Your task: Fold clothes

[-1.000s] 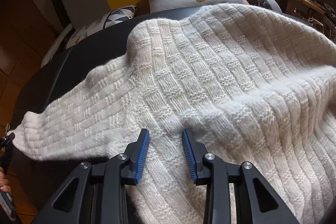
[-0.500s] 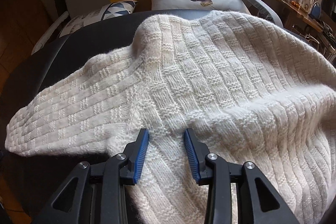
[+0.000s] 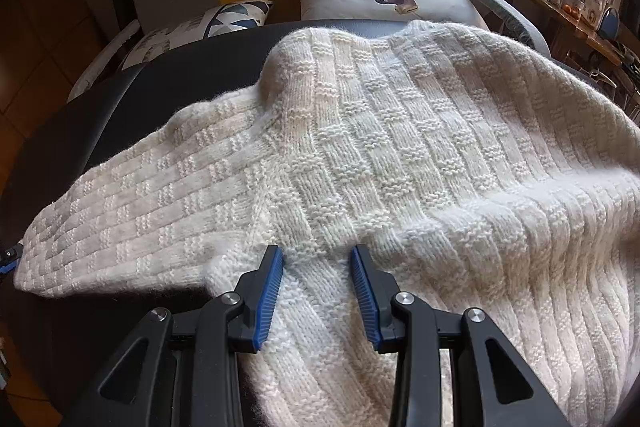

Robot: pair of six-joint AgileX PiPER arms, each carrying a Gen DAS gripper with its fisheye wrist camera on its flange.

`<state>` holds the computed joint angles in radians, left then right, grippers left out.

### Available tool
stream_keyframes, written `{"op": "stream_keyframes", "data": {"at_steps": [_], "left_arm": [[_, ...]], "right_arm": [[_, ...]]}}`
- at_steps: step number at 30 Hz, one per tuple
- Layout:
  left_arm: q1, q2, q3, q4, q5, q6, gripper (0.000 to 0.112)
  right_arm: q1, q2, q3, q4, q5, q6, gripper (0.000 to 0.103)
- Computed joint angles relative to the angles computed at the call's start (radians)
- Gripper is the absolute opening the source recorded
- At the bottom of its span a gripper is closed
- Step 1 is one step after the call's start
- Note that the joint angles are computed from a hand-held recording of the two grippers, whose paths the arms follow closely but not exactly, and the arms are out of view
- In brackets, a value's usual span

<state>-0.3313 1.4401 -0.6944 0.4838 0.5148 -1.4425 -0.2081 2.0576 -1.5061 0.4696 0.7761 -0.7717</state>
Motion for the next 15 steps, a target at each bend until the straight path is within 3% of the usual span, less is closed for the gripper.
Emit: {"op": "stream_keyframes", "data": {"at_steps": [2,5,15], "left_arm": [[-0.045,0.033,-0.021,0.077,0.058,-0.069,0.024],[-0.032,0.019,-0.009,0.067,0.049,-0.079,0.017],[-0.013,0.062,-0.088,0.052,0.141,-0.047,0.015]], "right_arm": [[0.001,0.001,-0.002,-0.005,0.0,0.003,0.038],[0.009,0.004,-0.006,-0.008,-0.007,0.01,0.039],[0.035,-0.031,0.07,0.05,-0.091,0.014,0.049]]}}
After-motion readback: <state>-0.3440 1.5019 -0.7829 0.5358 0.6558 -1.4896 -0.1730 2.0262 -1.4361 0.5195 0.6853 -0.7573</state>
